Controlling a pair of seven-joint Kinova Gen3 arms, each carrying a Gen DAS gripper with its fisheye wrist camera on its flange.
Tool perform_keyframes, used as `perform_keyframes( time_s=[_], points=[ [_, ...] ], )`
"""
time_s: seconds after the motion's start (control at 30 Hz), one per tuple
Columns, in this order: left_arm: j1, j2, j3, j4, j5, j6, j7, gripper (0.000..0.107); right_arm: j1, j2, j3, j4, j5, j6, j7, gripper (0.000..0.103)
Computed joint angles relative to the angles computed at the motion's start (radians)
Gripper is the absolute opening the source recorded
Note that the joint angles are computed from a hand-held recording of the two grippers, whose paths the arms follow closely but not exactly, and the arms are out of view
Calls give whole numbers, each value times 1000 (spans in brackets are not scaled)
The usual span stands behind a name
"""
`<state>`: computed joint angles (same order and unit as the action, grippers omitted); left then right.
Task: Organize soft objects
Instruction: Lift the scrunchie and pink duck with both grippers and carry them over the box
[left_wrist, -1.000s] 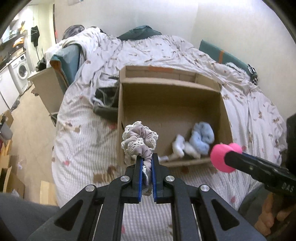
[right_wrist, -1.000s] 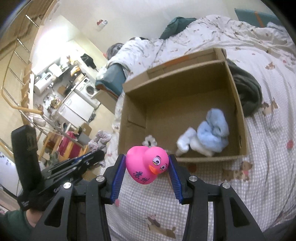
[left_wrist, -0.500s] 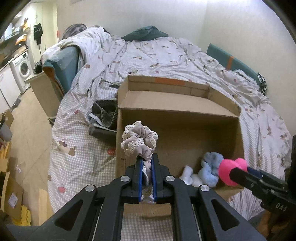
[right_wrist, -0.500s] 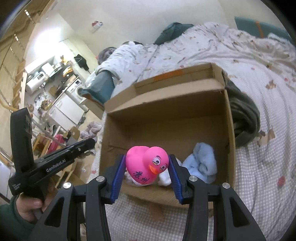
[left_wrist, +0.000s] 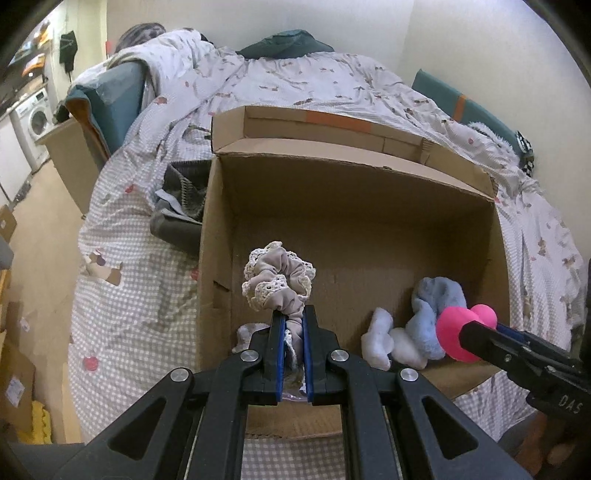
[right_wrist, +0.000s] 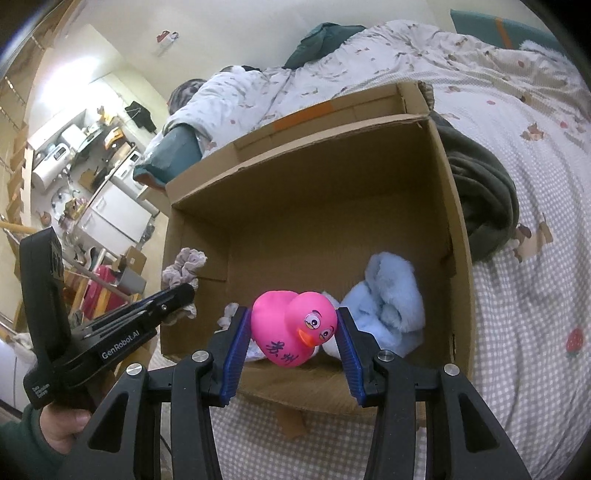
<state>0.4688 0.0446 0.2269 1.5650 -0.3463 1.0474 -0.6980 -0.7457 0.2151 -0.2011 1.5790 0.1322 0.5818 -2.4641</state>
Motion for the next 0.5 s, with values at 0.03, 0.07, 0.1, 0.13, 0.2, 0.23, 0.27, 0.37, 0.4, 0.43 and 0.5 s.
perform_keyframes(
  time_s=[0.03,0.07,0.1,0.13,0.2,0.23,0.27,0.37,0.4,0.43,0.5],
  points=[
    [-5,-3,-3,3,13,-8,-7,8,0,2,1,-1,0,2,0,49],
    [-9,-5,-6,6,24,-16,-12,8,-2,5,2,-4,3,7,-4,49],
    [-11,-3,-5,4,26,-15,-15,8,-6,9,4,-11,7,16,-8,49],
    [-9,-2,-4,2,18,-9,-13,8,-7,13,4,-14,7,21,-7,49],
    [-3,3,0,-4,4,3,-8,8,-12,18,4,-21,11,32,-6,49],
    [-2,4,1,-5,5,5,-11,8,-14,20,4,-24,14,36,-6,49],
    [0,4,1,-5,6,5,-14,8,-17,21,5,-26,18,39,-7,49],
    [9,10,5,-10,3,13,-18,8,-24,24,6,-31,27,47,-8,49],
    [12,12,6,-11,3,15,-18,8,-27,23,8,-30,31,49,-12,49],
    [14,13,6,-12,7,14,-22,8,-31,24,8,-32,36,53,-16,49],
    [15,14,5,-9,19,6,-38,8,-33,28,7,-39,37,61,-13,49]
  ],
)
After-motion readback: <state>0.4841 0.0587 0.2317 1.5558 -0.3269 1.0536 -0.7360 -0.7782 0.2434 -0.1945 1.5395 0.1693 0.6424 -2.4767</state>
